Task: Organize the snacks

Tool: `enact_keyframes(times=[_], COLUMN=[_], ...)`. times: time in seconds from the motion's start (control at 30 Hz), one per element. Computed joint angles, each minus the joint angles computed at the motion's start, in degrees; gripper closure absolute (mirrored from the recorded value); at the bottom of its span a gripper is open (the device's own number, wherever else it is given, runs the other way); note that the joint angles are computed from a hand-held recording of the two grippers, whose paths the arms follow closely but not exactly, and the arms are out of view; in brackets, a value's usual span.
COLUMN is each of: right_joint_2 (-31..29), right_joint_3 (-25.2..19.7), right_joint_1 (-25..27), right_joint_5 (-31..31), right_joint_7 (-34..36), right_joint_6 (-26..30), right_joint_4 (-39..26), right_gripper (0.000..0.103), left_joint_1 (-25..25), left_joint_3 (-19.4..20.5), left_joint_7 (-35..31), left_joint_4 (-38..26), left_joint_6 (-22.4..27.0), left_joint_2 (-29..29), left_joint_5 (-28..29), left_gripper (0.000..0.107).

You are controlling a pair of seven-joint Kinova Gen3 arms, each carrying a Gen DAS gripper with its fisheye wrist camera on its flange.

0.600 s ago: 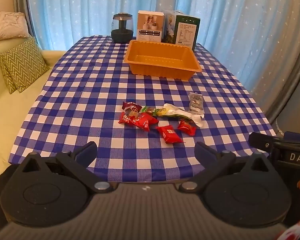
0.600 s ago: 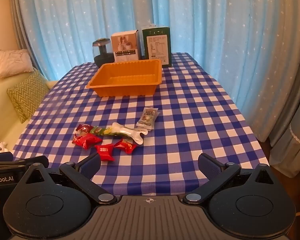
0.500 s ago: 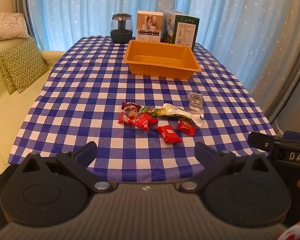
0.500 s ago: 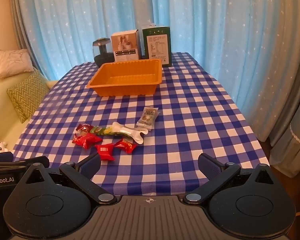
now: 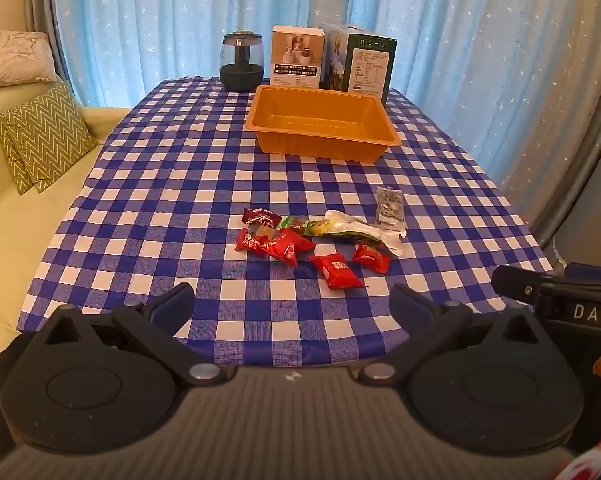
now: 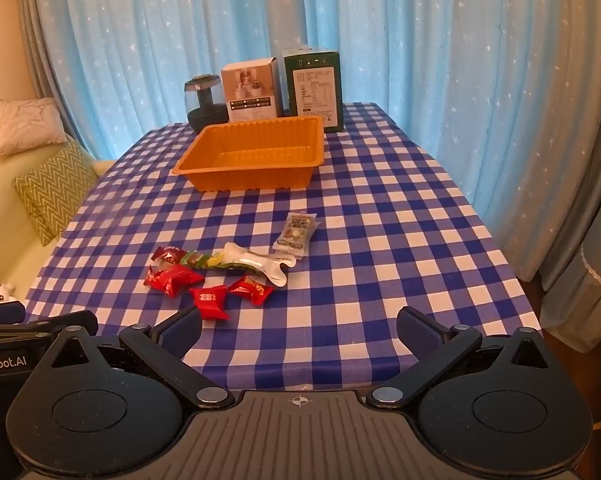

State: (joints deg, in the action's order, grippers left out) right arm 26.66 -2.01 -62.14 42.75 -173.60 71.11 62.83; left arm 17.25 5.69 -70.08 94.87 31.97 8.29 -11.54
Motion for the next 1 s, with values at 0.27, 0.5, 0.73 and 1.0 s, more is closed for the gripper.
enact_keyframes(times=[0.27, 0.5, 0.73, 1.0], right_joint_2=[-0.04, -0.21, -0.23, -0.20], right_joint_3=[-0.14, -0.13, -0.17, -0.17], right_joint_1=[-0.08, -0.08, 0.00, 0.04], right_joint_5=[0.15, 0.22, 0.19, 0.11], right_joint_7=[-0.49, -0.56, -0.44, -0.34], right_joint_6=[-0.23, -0.36, -0.34, -0.31], right_joint_4=[0.47, 0.47, 0.45, 0.30], right_gripper=[0.000, 0.000, 0.000, 0.000], left_joint_1=[-0.06, -0.10, 0.13, -0.14], left_joint_3=[0.03, 0.02, -0.03, 0.15], left_joint_7=[-0.11, 0.02, 0.50, -0.02], left_joint_4=[-0.04, 0.04, 0.14, 0.13], left_joint_6=[-0.13, -0.55, -0.65, -0.66], left_joint_2=[-0.03, -0.15, -0.16, -0.28], left_joint_5=[0.17, 0.12, -0.29, 0.27], left_gripper=[0.005, 0.005, 0.005, 0.005])
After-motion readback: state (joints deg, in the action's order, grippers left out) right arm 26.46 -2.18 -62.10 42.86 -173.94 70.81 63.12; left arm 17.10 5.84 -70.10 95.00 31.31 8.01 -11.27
